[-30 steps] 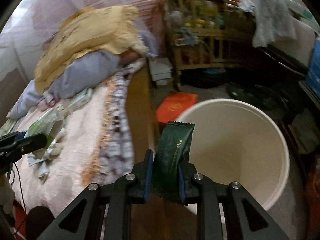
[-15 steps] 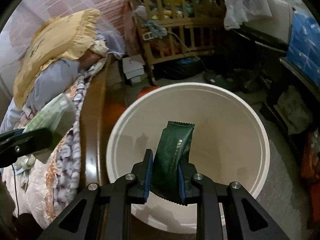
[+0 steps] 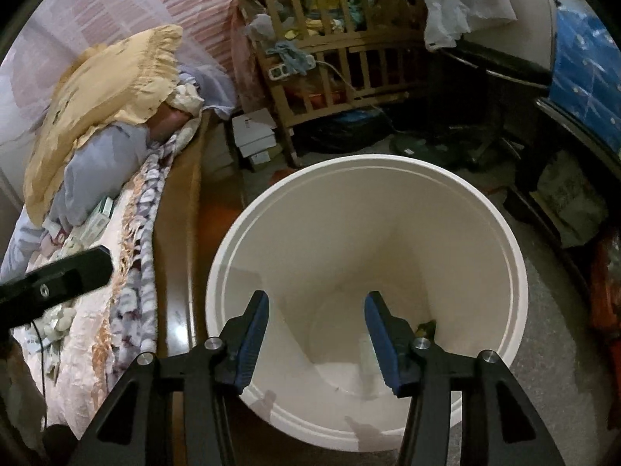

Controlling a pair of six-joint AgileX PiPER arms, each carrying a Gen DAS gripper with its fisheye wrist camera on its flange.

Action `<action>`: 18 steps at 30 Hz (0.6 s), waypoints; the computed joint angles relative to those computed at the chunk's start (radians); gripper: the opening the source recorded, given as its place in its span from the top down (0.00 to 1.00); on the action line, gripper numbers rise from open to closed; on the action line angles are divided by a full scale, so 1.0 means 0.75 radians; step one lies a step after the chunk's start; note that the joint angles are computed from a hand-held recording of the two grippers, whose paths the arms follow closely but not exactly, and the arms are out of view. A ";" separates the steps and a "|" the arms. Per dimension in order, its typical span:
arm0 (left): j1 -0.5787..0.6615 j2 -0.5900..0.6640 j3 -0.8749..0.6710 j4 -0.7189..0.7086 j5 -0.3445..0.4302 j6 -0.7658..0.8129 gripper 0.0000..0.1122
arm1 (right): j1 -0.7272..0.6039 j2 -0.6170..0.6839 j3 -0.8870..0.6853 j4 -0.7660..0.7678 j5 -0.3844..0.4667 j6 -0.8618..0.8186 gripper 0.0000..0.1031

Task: Collect trash
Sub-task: 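Open both grippers to drop the bag and packet into the bucket, then move both open grippers back to the trash pile on the bed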

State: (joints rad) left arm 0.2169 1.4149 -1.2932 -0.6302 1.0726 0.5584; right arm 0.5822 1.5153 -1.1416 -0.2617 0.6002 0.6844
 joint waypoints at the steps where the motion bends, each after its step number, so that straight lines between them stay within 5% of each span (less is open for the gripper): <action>1: 0.031 -0.027 0.012 0.022 -0.007 0.004 0.53 | 0.017 0.002 -0.004 -0.019 0.003 0.016 0.52; 18: 0.627 -0.244 0.176 0.027 -0.017 0.378 0.53 | 0.447 0.142 -0.247 -0.321 0.145 0.288 0.40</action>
